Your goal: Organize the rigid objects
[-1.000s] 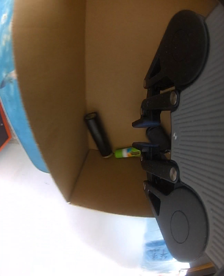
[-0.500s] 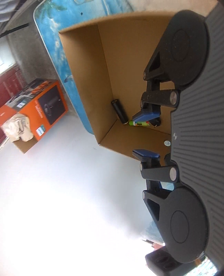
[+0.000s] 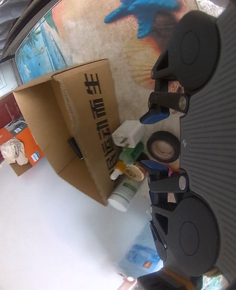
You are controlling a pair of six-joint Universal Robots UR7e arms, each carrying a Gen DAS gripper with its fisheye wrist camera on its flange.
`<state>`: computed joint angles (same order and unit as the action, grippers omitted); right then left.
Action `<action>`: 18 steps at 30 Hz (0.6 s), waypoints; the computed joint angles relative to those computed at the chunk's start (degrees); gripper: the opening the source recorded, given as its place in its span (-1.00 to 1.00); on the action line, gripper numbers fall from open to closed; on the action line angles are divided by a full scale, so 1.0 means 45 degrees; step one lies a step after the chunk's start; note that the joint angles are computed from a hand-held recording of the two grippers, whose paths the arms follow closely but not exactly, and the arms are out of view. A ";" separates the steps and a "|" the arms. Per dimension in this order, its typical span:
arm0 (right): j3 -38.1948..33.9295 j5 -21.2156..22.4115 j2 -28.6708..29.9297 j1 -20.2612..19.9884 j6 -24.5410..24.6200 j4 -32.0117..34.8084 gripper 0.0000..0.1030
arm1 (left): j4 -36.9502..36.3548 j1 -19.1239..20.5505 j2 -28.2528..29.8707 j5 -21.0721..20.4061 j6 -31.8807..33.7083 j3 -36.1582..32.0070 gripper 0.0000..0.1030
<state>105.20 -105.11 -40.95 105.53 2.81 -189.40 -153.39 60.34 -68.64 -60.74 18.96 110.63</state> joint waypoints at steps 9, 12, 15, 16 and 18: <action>-0.1618 -0.1830 0.1375 0.0587 -0.1488 0.1243 -0.41 | -0.1459 -0.0315 0.0819 0.1902 -0.0156 0.0941 0.16; -0.2007 -0.1920 0.1541 0.0667 -0.1767 0.1803 -0.49 | -0.1513 -0.0263 0.0900 0.2125 -0.0112 0.0958 0.09; -0.2395 -0.2264 0.1780 0.0742 -0.2030 0.2207 -0.55 | -0.1744 -0.0251 0.1088 0.2352 -0.0068 0.0927 0.09; -0.2503 -0.2301 0.1847 0.0739 -0.2088 0.2321 -0.55 | -0.1887 -0.0244 0.1208 0.2390 -0.0025 0.0886 0.09; -0.2620 -0.2336 0.1903 0.0722 -0.2195 0.2561 -0.59 | -0.1953 -0.0215 0.1326 0.2458 -0.0084 0.0824 0.09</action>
